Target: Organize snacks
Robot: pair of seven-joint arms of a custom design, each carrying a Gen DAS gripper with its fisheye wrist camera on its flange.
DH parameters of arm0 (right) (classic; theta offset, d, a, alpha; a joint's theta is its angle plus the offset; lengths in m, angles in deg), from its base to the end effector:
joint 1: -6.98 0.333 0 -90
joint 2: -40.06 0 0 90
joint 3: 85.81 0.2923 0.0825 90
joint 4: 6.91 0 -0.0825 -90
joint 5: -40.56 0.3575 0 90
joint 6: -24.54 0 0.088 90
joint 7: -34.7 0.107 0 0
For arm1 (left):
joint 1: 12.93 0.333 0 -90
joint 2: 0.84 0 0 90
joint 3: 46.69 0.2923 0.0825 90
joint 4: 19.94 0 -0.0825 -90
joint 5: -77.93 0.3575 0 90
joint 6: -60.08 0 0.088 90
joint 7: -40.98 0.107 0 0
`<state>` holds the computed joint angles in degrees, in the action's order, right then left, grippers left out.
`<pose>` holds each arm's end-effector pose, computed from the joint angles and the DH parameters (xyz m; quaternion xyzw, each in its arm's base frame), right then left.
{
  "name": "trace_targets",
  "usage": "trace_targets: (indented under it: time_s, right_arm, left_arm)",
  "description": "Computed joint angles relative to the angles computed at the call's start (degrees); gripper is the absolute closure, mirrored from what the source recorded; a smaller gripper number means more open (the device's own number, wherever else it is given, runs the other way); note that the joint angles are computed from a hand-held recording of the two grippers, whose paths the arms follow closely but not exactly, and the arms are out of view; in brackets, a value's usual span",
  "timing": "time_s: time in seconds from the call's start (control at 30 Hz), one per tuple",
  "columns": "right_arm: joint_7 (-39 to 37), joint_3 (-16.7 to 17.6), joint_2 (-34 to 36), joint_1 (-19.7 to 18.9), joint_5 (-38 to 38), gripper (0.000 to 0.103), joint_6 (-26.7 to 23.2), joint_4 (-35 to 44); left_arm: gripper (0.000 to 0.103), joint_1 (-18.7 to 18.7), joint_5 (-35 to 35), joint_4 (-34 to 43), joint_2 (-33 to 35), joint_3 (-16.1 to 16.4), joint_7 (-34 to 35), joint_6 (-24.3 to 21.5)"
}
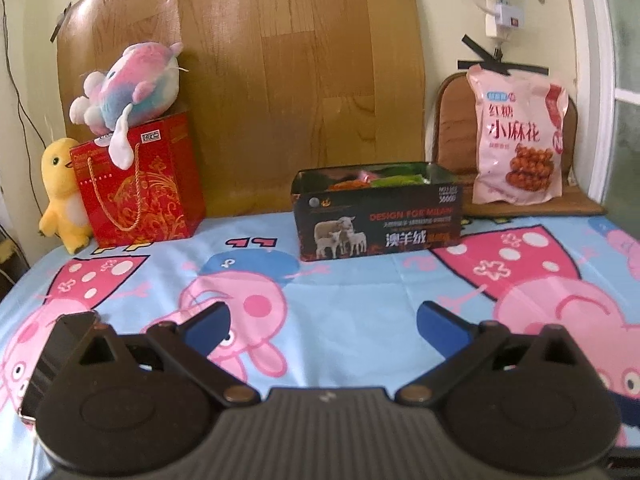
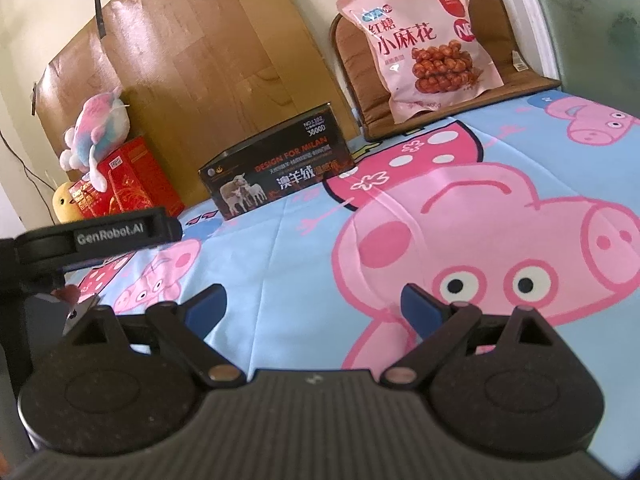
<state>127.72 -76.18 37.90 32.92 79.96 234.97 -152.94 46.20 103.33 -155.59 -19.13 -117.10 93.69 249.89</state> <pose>0.4205 0.1997 0.4091 -0.5293 0.6722 -0.2117 0.4724 0.4846 -0.1779 0.4657 -0.5557 0.6659 -0.3512 0.3527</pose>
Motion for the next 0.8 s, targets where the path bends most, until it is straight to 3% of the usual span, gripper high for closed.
trace_targets:
  time_s: [0.1, 0.23, 0.53, 0.8]
  right_arm:
    - [0.05, 0.0, 0.02, 0.05, -0.25, 0.007, 0.09, -0.06]
    - [0.34, -0.05, 0.06, 0.03, -0.26, 0.007, 0.28, -0.13]
    - [1.24, -0.15, -0.02, 0.01, -1.08, 0.007, 0.68, -0.52]
    - [1.66, -0.16, -0.19, -0.06, -1.7, 0.007, 0.7, -0.76]
  left_arm:
    - [0.0, -2.2, 0.34, 0.32, 1.54, 1.85, 0.28, -1.34]
    - [0.0, -0.89, 1.93, 0.71, 0.74, 0.52, -1.24, -2.64]
    - [0.0, -1.23, 4.82, 0.4, -0.48, 1.11, -3.34, -1.97]
    - [0.0, -2.19, 6.62, 1.26, 1.33, 1.89, -4.33, -4.29]
